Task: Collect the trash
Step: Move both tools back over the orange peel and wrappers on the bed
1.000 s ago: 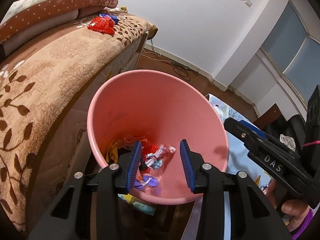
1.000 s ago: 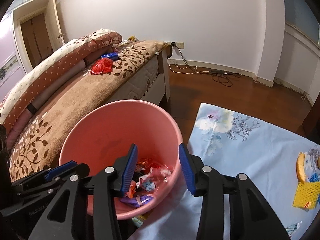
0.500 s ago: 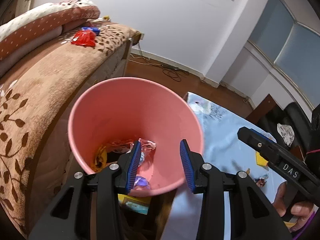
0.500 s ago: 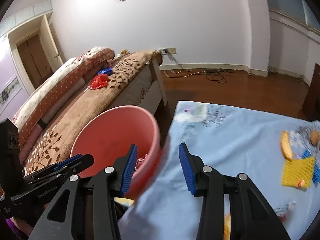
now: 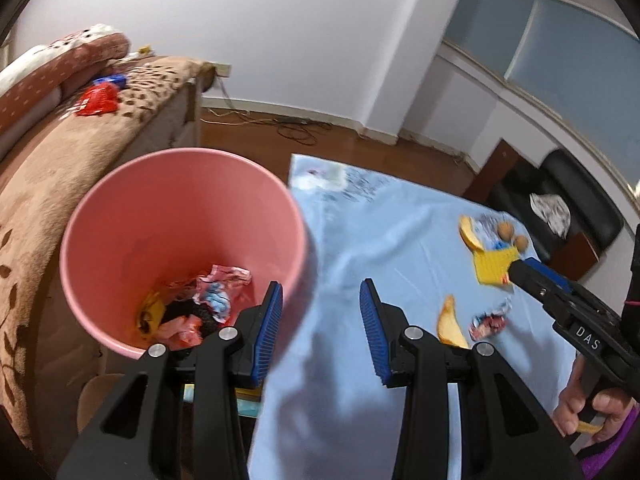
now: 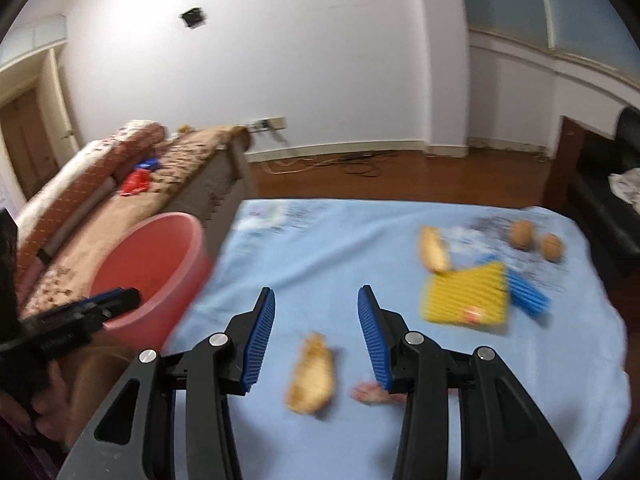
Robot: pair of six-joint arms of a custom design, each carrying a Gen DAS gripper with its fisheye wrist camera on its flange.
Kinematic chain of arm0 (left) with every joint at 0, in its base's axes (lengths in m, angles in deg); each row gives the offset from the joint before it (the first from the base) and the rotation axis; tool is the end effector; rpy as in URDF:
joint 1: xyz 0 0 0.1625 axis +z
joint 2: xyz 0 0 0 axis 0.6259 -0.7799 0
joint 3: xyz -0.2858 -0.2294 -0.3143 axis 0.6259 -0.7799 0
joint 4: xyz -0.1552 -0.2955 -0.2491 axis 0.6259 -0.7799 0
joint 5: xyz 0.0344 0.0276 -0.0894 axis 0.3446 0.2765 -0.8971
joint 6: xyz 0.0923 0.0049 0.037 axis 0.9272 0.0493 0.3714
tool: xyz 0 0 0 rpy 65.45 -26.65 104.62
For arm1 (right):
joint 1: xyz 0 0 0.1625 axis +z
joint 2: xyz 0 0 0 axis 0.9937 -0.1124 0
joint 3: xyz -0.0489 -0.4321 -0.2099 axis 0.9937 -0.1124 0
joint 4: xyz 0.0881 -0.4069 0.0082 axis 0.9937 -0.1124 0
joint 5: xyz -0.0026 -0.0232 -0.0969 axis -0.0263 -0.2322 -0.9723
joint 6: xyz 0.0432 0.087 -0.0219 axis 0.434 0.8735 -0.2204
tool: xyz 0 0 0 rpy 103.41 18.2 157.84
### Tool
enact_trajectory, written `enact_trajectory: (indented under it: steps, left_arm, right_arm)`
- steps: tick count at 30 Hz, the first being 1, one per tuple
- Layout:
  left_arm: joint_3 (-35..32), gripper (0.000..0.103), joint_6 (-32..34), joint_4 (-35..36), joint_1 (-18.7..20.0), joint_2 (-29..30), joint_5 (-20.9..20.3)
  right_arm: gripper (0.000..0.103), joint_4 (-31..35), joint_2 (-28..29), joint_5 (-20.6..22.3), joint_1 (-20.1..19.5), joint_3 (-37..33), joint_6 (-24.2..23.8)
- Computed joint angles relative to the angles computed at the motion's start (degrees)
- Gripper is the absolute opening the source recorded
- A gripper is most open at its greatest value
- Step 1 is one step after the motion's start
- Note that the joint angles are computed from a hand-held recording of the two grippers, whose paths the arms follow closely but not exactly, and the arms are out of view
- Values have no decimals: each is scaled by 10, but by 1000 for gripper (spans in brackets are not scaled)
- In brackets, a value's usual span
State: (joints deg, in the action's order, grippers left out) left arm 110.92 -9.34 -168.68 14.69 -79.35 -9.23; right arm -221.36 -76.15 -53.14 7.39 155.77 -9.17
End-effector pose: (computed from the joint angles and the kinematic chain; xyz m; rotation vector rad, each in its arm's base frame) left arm -0.2377 -0.6113 0.0424 0.8754 2.6349 -0.6511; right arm 0.0863 -0.5026 0.2038 0.0423 -2.1374 1.1951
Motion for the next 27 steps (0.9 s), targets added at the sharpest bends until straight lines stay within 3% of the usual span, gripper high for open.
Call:
enact_trajectory:
  steps: [6,14,27]
  left_arm:
    - [-11,40,13,32,-18,23,-15]
    - [-34,40,18,101,-35,54,-49]
    - [-59,40,13,183,-44,84,-60]
  right_arm:
    - [42,-53,-25,-16,-46,60,26]
    - [42,-74,-48,8,-99,106,62]
    - [42,-51,-45,37,-116,108,81]
